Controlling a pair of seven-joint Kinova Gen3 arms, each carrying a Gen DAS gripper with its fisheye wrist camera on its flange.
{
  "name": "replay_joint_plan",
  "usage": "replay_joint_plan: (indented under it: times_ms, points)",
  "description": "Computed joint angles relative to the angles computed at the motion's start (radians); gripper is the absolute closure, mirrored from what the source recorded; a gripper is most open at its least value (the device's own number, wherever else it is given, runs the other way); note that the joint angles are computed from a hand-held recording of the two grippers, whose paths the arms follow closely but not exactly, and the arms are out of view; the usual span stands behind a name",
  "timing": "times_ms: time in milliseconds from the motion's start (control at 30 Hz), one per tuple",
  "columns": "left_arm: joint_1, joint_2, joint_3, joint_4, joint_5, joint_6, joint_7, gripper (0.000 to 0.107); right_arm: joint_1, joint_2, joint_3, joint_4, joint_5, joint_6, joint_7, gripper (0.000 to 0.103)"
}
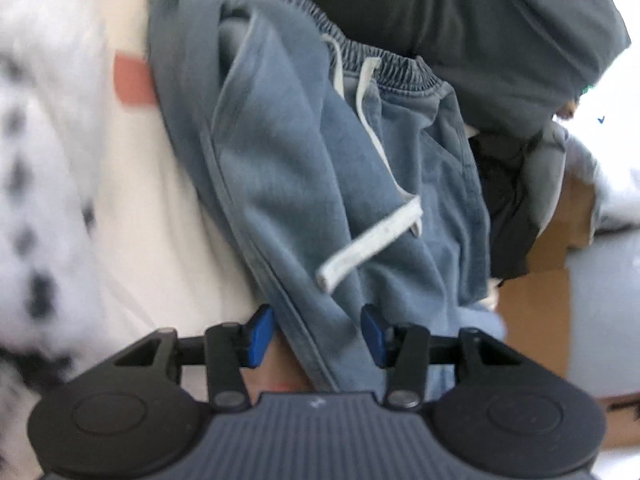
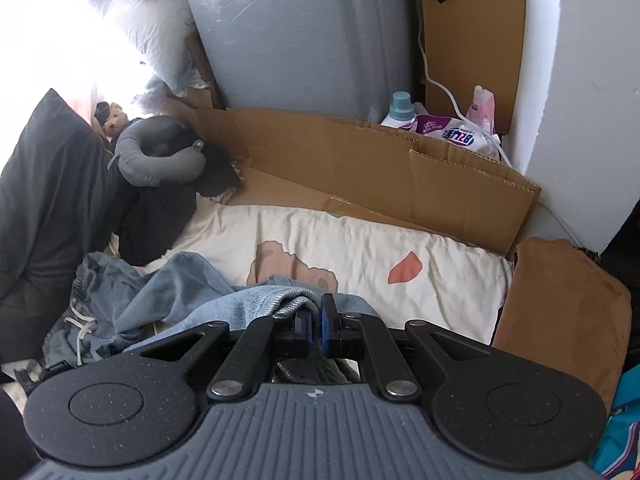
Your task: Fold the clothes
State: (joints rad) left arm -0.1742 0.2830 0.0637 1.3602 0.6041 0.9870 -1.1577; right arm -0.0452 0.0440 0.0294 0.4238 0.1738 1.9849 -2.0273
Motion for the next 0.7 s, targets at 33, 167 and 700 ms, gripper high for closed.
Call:
replay_joint_plan:
  times_ms: [33,167,700]
  points:
    - [0.004,-0.001,0.004,0.007,0.005,-0.007,0.000,0.057,-0.002,-0.004,-0.001,0.007,0.004,0.001,-0.005,0.101]
    - [-0.007,-0.009,0.019,0.050,0.061,-0.011,-0.048,0.057,-0.007,-0.023,-0.009,0.048,0.008,-0.005,-0.028,0.101]
    - [0.012,-0.056,-0.004,0.168,0.103,-0.163,0.091,0.092,0.003,-0.064,-0.019,0.153,0.014,-0.016,-0.072,0.101]
